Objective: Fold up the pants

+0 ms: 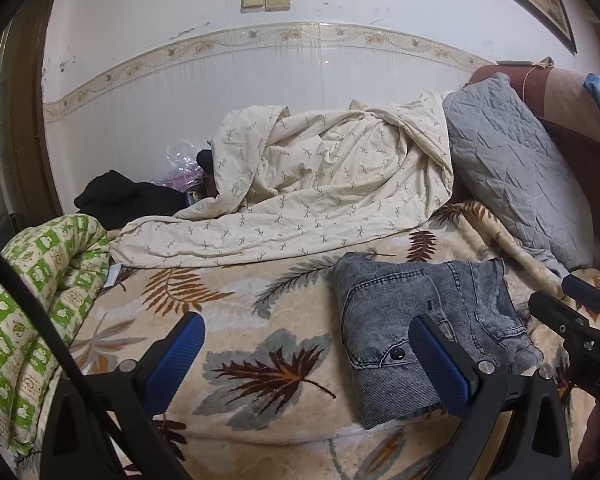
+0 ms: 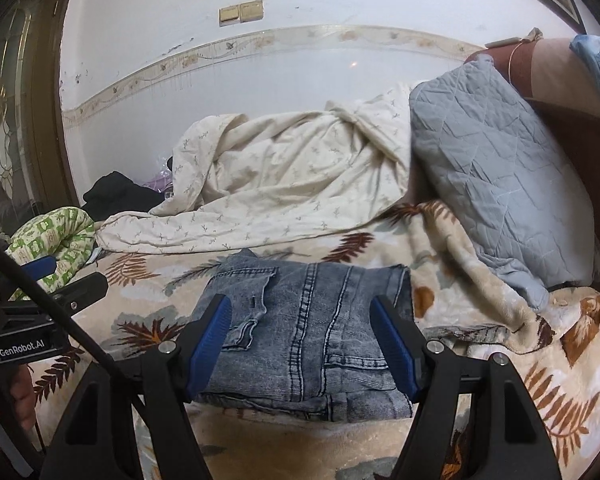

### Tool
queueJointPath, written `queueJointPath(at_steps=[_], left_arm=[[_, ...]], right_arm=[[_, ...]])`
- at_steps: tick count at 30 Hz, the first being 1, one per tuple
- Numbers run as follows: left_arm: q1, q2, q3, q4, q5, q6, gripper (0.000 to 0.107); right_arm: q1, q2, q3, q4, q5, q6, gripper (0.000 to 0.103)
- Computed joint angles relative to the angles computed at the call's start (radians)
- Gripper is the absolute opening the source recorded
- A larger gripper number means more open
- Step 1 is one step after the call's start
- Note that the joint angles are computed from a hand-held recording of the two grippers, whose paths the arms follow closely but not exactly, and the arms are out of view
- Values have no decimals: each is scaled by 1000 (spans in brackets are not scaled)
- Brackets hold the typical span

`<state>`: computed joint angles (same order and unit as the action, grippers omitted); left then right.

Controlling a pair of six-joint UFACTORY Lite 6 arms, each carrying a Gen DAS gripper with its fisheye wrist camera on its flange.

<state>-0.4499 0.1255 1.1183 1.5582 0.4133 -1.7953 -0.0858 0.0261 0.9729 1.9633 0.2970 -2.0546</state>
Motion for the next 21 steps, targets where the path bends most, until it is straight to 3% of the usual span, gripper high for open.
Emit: queueJointPath(at_steps=[21], left_arm=[[18,33,32,-97,6,79,103]], right_arm=[[8,27,16,-31,-17,39,72]])
